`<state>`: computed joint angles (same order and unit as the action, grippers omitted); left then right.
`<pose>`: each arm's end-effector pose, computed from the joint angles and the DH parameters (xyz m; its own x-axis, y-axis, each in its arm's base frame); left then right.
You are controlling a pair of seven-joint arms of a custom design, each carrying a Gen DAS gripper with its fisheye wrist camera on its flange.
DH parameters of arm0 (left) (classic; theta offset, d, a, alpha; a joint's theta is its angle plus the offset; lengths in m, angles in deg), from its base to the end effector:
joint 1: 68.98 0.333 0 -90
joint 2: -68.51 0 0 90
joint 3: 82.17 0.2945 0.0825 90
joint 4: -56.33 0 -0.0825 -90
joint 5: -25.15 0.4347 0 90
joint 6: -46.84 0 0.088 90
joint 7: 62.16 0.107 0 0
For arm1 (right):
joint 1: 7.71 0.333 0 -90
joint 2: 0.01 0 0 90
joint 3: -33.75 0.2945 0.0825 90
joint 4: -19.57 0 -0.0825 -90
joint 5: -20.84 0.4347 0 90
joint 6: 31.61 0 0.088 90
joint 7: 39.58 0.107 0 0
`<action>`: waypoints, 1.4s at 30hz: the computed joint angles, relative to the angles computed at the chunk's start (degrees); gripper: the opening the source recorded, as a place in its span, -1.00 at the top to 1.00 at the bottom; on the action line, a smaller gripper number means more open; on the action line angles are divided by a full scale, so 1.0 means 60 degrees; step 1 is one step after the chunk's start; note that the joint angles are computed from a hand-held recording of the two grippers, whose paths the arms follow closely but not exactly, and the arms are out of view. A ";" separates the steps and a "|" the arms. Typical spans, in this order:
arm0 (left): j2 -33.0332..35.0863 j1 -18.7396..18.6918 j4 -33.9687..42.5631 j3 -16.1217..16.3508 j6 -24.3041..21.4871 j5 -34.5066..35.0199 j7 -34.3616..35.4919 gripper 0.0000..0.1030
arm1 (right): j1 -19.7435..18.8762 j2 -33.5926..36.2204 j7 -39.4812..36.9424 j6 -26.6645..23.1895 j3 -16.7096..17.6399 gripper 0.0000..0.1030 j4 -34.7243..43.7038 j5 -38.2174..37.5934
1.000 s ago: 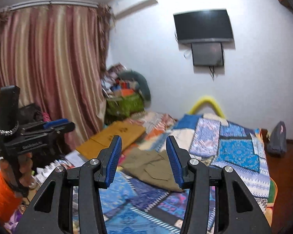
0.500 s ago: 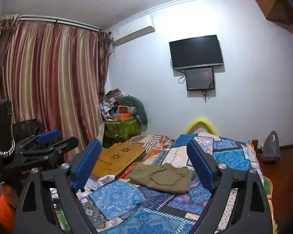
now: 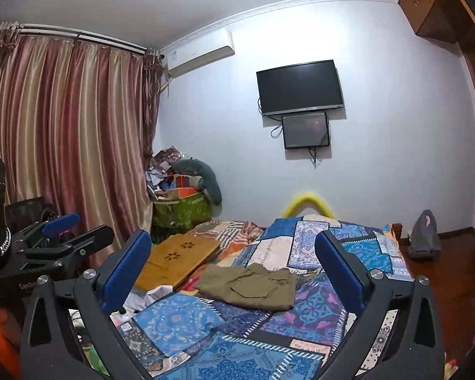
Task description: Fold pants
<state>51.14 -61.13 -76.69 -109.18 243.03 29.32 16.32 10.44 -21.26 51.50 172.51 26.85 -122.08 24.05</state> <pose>0.5064 -0.2089 0.5735 -0.3049 -0.9524 -0.0034 -0.1864 0.0632 -0.9804 0.4962 0.0856 0.5624 0.1718 -0.9789 -0.1103 -0.1312 0.0882 -0.9874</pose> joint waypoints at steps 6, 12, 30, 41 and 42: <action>0.0060 0.0346 0.0013 -0.0399 0.0055 -0.0257 0.0236 -1.00 | -0.0225 -0.0018 -0.0301 0.0028 0.0333 -1.00 -0.0094 0.0363; 0.0199 0.0044 0.0003 -0.0134 0.0076 -0.0273 0.0323 -1.00 | -0.0303 0.0015 -0.0530 -0.0097 0.0518 -1.00 -0.0055 0.0654; 0.0441 -0.0490 0.0143 0.0460 -0.0094 0.0122 0.0177 -1.00 | -0.0185 -0.0045 -0.0734 -0.0362 0.0457 -1.00 -0.0019 0.0938; 0.0474 -0.1068 0.0100 0.1061 -0.0103 0.0588 -0.0131 -1.00 | -0.0226 -0.0094 -0.0913 -0.0425 0.0552 -1.00 -0.0031 0.1136; 0.0494 -0.1128 0.0127 0.1129 -0.0122 0.0649 -0.0165 -1.00 | -0.0206 -0.0097 -0.0915 -0.0443 0.0531 -1.00 -0.0024 0.1133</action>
